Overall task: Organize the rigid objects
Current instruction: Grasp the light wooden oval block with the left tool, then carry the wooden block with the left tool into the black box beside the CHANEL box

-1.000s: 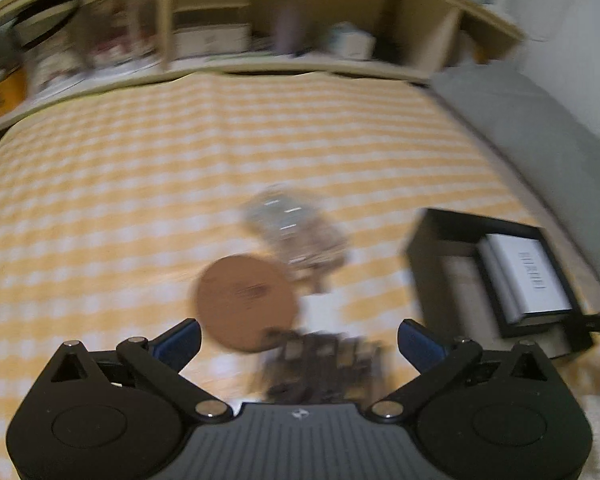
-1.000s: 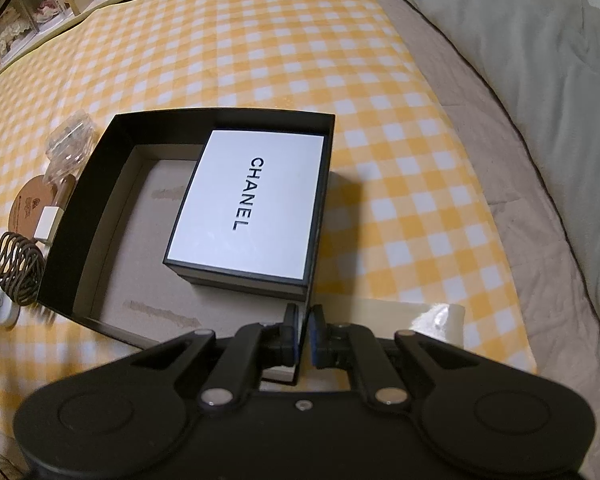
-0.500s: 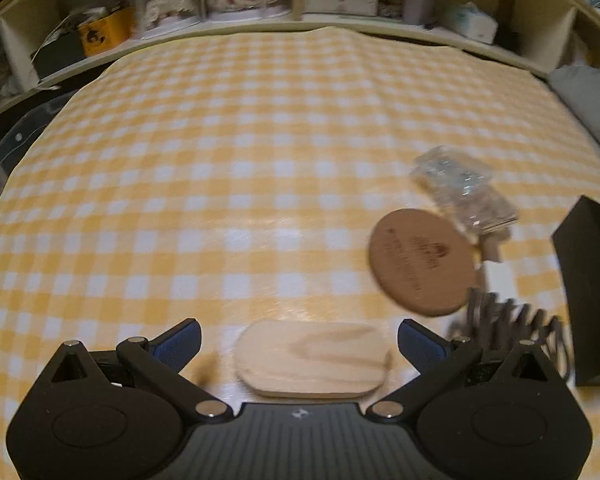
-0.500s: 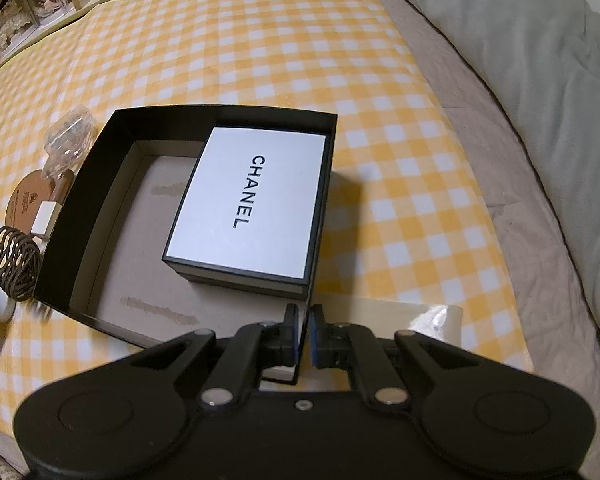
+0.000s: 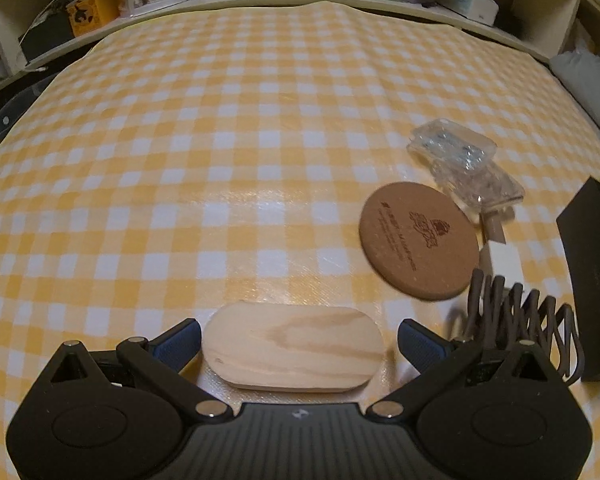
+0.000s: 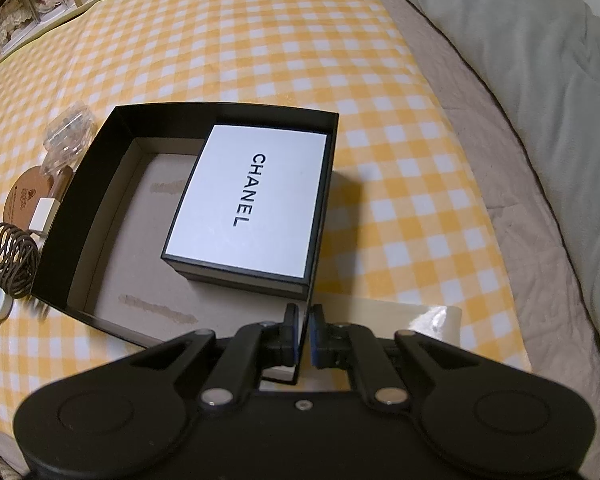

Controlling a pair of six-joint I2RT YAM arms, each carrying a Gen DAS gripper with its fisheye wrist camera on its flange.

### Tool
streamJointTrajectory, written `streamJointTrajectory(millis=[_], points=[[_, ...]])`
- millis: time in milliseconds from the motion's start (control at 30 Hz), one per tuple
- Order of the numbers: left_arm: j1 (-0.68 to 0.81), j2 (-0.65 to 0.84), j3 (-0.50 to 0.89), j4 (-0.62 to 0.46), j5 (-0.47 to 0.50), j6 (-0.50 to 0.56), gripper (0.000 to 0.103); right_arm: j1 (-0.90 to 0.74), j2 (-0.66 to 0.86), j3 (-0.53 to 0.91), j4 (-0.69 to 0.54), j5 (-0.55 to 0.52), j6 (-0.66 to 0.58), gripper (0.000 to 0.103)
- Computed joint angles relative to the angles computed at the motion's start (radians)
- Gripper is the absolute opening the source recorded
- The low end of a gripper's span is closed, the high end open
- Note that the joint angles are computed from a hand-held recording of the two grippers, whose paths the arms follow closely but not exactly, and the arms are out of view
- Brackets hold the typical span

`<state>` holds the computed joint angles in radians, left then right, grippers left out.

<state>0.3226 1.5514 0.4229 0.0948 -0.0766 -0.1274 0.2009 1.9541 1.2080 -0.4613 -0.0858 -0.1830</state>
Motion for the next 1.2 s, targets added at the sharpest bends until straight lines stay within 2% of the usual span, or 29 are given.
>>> streamJointTrajectory(millis=[67, 133, 233, 433, 733, 1000, 1200], points=[[-0.026, 0.024, 0.008, 0.015, -0.044, 0.001, 0.102, 0.001, 0.000, 0.001, -0.001, 0.000, 0.002, 0.006], [-0.018, 0.023, 0.011, 0.010, -0.038, 0.018, 0.100, 0.002, 0.000, 0.000, 0.000, 0.000, 0.003, 0.006], [-0.013, 0.031, 0.022, -0.002, -0.041, 0.023, 0.092, 0.000, 0.002, 0.001, 0.000, 0.000, 0.000, 0.006], [0.006, 0.024, 0.032, -0.023, -0.026, 0.049, 0.092, -0.001, 0.004, 0.002, 0.001, -0.005, 0.007, 0.006], [0.035, -0.179, 0.028, -0.135, 0.045, -0.023, 0.092, -0.031, 0.011, 0.028, 0.006, -0.050, 0.058, 0.006], [-0.153, -0.363, 0.064, -0.247, 0.078, -0.133, 0.092, -0.024, 0.012, 0.053, 0.020, -0.050, 0.075, 0.006], [-0.409, -0.338, 0.109, -0.236, 0.049, -0.270, 0.092, -0.018, 0.056, 0.101, 0.025, -0.032, 0.086, 0.006]])
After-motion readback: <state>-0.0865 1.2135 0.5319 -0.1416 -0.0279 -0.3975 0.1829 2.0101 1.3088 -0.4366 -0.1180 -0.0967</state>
